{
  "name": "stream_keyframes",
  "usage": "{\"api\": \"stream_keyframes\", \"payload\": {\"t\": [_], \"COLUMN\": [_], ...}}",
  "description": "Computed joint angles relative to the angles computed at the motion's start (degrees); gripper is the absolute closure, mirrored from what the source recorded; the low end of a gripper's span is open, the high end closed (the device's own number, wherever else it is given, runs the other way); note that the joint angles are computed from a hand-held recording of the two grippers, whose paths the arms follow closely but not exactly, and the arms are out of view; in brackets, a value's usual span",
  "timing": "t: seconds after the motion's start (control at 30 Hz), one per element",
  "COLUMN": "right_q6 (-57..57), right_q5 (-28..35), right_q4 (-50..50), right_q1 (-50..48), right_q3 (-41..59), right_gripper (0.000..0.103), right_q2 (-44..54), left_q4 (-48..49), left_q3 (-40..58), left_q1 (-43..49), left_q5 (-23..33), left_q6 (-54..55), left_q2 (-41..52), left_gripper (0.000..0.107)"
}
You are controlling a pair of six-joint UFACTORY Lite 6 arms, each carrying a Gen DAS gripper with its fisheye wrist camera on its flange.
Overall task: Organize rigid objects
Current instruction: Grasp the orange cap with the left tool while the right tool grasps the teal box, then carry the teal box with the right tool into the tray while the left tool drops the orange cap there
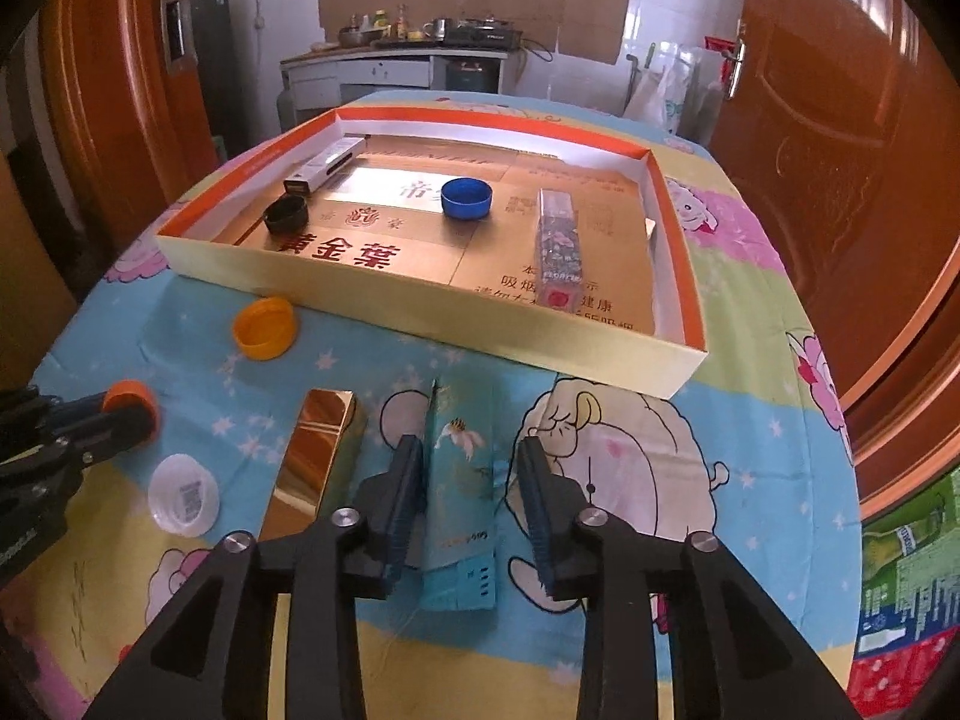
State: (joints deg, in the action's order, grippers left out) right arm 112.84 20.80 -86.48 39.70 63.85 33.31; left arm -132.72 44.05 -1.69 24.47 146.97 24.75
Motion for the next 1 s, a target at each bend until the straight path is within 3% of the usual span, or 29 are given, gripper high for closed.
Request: {"api": "stream_keyframes", "payload": {"t": [0.13,0.2,0.23,0.27,0.37,0.5,0.8,1.0], "right_q6": [-1.7,1.6,5.0,6.4,4.4,11.2,1.6,-10.7], "right_q5": [-1.0,-1.9,-3.0,-3.3,-1.2,-1.4,-1.0,-1.7], "right_q4": [1.8,-1.2,-4.2,-5.4,-3.5,-9.1,-1.8,7.5], "right_q1": [-1.4,-1.8,-2.0,-1.9,-0.1,0.9,0.6,-2.8], "right_q3": [0.3,-1.1,-2.0,-2.5,-2.3,-4.0,-3.3,1.1], "right_gripper": [0.058,0.062,0.078,0.081,0.081,0.081,0.081,0.081], "right_q2": [0.0,-0.8,-1.4,-1.8,-1.8,-3.6,-9.5,-10.3], "left_q4": [1.5,1.6,1.4,1.4,0.8,0.2,7.5,24.7], "left_q3": [0.5,0.3,0.2,0.3,-0.6,-1.2,3.4,13.3], "left_q1": [0.3,0.5,0.5,0.6,0.9,1.1,-0.7,-3.1], "left_q5": [0.4,0.8,0.9,1.0,2.0,2.8,-1.4,-4.6], "left_q6": [-1.5,-1.7,-1.6,-1.7,-1.2,-1.3,-10.6,-30.1], "left_q2": [0.4,0.2,0.1,0.2,-0.6,-1.8,-5.3,-4.4], "left_gripper": [0.095,0.096,0.096,0.096,0.096,0.096,0.095,0.095]}}
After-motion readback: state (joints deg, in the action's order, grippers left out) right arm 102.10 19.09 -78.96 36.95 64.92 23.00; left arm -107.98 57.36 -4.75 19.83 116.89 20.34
